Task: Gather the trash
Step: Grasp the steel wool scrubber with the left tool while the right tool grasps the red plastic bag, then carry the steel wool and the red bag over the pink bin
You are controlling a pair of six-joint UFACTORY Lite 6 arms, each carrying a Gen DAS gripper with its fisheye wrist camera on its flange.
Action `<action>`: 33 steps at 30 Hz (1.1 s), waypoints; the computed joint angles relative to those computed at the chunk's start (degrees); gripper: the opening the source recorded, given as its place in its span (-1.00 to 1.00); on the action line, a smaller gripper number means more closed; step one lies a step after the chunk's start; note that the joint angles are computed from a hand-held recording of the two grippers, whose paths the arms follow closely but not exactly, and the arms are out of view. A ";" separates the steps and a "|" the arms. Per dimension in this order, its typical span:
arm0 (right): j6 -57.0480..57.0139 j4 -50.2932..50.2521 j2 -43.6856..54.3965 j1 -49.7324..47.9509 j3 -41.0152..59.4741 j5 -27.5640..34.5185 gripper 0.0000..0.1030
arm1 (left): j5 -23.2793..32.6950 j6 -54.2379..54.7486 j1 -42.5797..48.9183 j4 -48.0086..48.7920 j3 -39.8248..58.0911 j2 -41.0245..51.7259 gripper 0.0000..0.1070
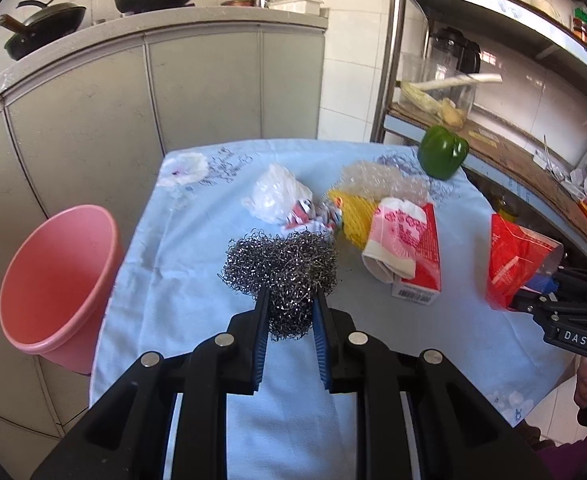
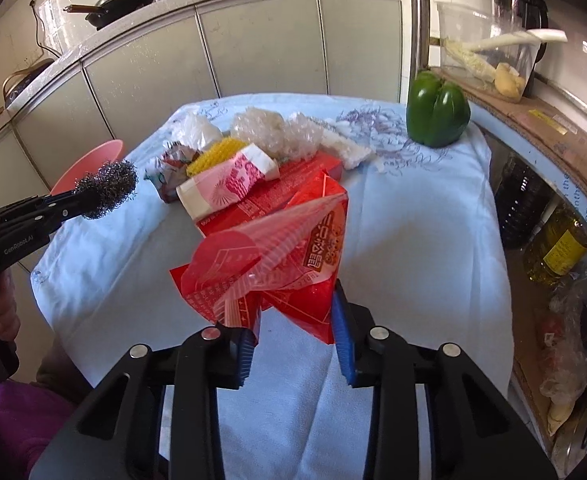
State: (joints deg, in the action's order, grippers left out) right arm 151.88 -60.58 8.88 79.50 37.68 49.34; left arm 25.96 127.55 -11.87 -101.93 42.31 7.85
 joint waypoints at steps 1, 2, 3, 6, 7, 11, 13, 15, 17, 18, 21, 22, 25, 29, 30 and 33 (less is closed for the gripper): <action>-0.73 0.50 -0.33 0.35 0.49 1.00 -0.33 | 0.23 -0.44 0.53 0.17 0.15 -0.25 -0.63; -1.45 0.94 -0.71 0.67 0.95 1.98 -0.33 | 0.50 -0.97 1.18 0.26 0.22 -0.70 -0.63; -2.05 1.27 -0.93 0.85 1.39 2.74 -0.34 | 0.43 -1.23 1.41 0.02 0.30 -1.00 -0.63; -3.51 1.41 -1.67 1.16 2.75 5.05 -0.34 | 0.29 -1.72 2.80 -0.75 0.55 -1.71 -0.63; -3.99 1.34 -1.86 1.18 3.22 5.68 -0.34 | 0.47 -2.42 3.55 -0.47 0.90 -1.64 -0.63; -7.42 -0.15 -2.70 -0.50 5.20 6.72 -0.34 | 0.99 -4.24 6.11 -0.19 2.55 -0.93 -0.63; -8.85 -1.10 -2.50 -1.68 6.36 6.42 -0.34 | 1.16 -5.31 7.43 0.07 3.42 -0.57 -0.63; -10.32 -2.11 -2.14 -3.10 7.42 5.91 -0.34 | 1.19 -6.40 8.70 0.26 4.44 -0.02 -0.63; -11.62 -3.18 -1.69 -4.46 8.66 5.12 -0.34 | 1.00 -6.87 9.67 -0.19 5.36 0.54 -0.63; -12.47 -3.83 -1.43 -5.37 9.32 4.56 -0.34 | 1.00 -6.92 10.12 -0.39 5.63 0.68 -0.63; -15.09 -5.70 -0.32 -8.20 11.48 2.61 -0.34 | 1.06 -8.31 11.58 -0.08 6.85 1.40 -0.63; -15.84 -6.32 0.11 -9.07 12.28 2.02 -0.33 | 0.96 -8.77 11.91 -0.06 7.26 1.60 -0.63; -17.78 -8.10 1.72 -11.20 14.94 0.44 -0.34 | 0.35 -9.17 12.44 -1.03 8.11 1.98 -0.63; -20.79 -10.01 4.81 -13.96 19.36 -2.03 -0.34 | -0.03 -10.01 13.20 -2.11 9.31 2.84 -0.63; -21.63 -10.30 5.66 -14.57 20.56 -2.60 -0.34 | -0.14 -9.68 13.37 -2.73 9.46 2.95 -0.63; -24.01 -11.23 8.11 -16.22 23.92 -4.42 -0.34 | -0.99 -8.27 13.91 -4.97 10.00 3.24 -0.63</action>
State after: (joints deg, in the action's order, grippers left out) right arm 127.87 -71.81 16.99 63.28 61.61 44.92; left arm 24.96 119.28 2.04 -106.90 52.31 11.09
